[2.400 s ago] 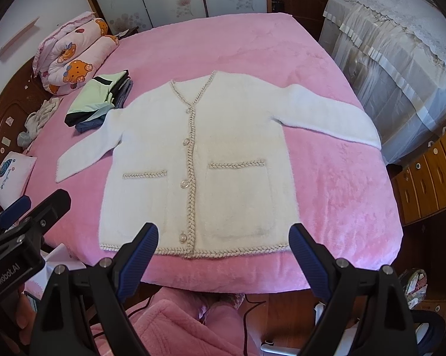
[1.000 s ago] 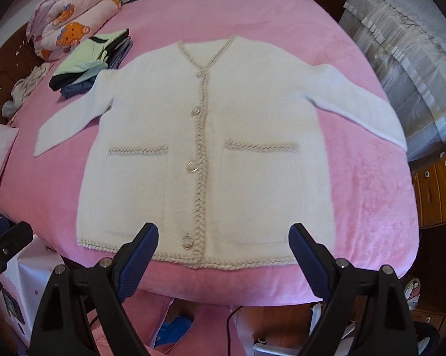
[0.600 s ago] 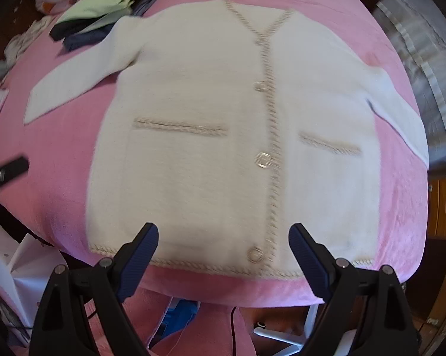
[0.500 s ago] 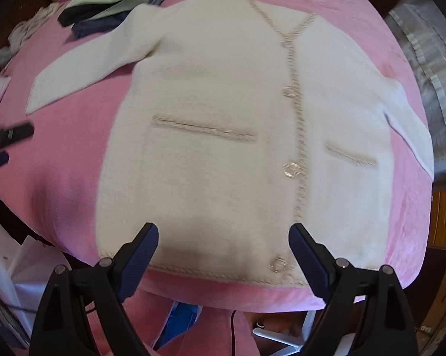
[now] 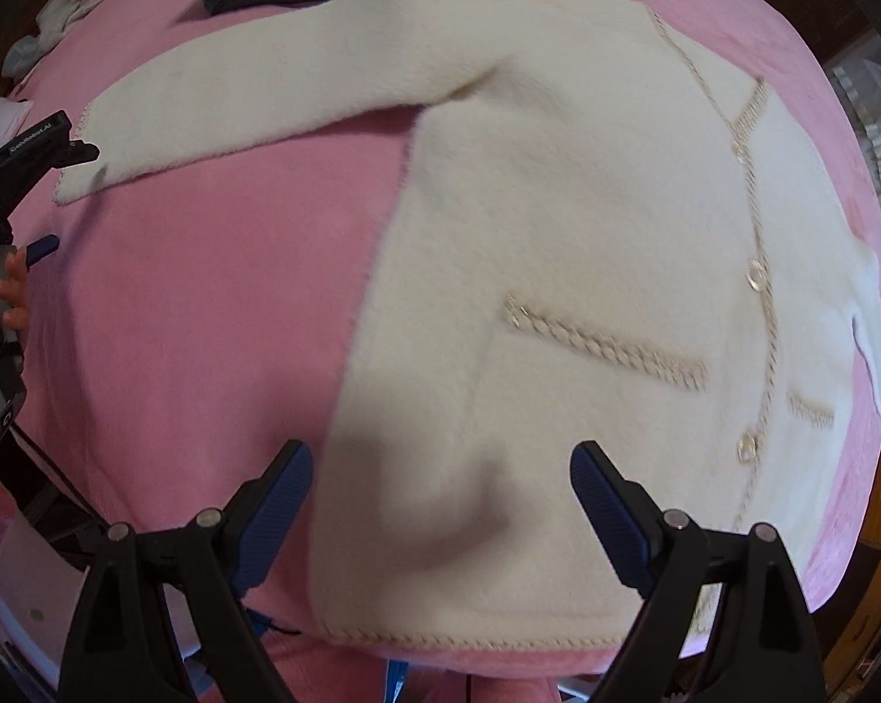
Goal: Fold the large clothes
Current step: 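Grasp the cardigan sleeve cuff with the left gripper and lift it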
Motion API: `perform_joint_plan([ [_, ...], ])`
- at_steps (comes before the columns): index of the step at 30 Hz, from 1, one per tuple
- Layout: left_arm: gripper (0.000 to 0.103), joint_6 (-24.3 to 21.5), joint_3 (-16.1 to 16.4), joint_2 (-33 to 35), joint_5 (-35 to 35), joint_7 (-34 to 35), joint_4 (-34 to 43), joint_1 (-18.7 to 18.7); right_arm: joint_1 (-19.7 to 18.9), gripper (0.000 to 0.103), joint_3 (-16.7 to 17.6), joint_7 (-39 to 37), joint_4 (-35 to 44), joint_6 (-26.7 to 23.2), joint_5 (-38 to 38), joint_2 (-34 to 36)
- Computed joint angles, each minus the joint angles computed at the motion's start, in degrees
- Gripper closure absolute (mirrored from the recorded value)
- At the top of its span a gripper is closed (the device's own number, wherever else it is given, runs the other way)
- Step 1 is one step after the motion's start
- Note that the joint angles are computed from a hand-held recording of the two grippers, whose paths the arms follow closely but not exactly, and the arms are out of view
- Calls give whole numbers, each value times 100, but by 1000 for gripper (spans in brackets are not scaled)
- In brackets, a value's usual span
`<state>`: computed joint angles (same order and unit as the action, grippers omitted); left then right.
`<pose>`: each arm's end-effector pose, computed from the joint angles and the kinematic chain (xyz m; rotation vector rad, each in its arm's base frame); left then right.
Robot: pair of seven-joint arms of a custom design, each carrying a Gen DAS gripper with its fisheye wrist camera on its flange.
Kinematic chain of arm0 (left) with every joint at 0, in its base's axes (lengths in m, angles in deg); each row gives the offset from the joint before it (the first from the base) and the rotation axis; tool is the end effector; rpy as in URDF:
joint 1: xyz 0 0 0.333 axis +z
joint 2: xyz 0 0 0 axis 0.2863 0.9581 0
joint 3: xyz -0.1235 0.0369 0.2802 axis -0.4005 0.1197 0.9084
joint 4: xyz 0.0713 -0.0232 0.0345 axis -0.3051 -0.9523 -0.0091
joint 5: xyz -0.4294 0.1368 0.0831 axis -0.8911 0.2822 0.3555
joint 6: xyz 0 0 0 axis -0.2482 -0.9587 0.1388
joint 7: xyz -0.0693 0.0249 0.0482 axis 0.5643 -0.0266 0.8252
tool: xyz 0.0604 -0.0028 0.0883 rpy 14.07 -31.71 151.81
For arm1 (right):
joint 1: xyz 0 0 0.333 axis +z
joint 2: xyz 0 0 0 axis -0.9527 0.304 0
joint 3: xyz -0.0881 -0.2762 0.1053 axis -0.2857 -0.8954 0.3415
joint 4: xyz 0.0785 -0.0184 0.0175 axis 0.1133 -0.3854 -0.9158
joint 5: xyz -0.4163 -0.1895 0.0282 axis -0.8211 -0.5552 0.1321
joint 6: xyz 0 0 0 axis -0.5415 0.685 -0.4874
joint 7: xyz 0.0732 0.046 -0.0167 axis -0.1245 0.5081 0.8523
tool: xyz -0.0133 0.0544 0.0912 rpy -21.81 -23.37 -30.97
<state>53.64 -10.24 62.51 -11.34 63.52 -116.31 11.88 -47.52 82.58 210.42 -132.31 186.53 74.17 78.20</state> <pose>0.8046 -0.1921 0.3927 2.5499 -1.7080 0.6429 0.5864 0.3240 0.5106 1.8287 -2.5094 0.2120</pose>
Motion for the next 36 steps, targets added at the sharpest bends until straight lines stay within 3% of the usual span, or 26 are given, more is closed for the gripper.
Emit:
perform_joint_plan([
  [5, 11, 724, 20, 301, -11, -57, 72, 42, 111, 13, -48, -209, 465, -5, -426, 420],
  [9, 43, 908, 76, 467, 193, -86, 257, -62, 139, 13, -103, -119, 555, 102, -376, 506],
  [11, 49, 928, 70, 348, 235, -205, 151, -115, 138, 13, -125, -83, 554, 147, -336, 529],
  [13, 68, 1084, 93, 328, 243, -331, 88, -106, 143, 13, -126, -20, 502, 188, -277, 505],
  [14, 83, 1231, 75, 223, 195, -392, -87, -52, 141, 13, -123, 9, 439, 225, -233, 472],
  [15, 90, 1387, -1, 206, 77, -401, -154, 30, 136, 13, -119, 29, 391, 240, -195, 447],
  [18, 92, 1758, -188, 45, -162, -281, -416, 196, 123, 13, -97, 118, 193, 337, -80, 325],
  [26, 93, 2232, -429, -498, -138, 626, -710, 171, -11, 13, -67, 477, -468, 747, 86, -149],
  [30, 93, 2284, -301, -697, 224, 799, -657, -206, -174, 13, -62, 819, -1022, 1080, 224, -598],
  [32, 93, 2410, -412, -944, 199, 992, -891, -247, -286, 13, -59, 965, -1332, 1245, 334, -856],
  [36, 93, 2416, -468, -883, 367, 1196, -554, -650, -532, 13, -40, 1052, -1889, 1426, 468, -1370],
])
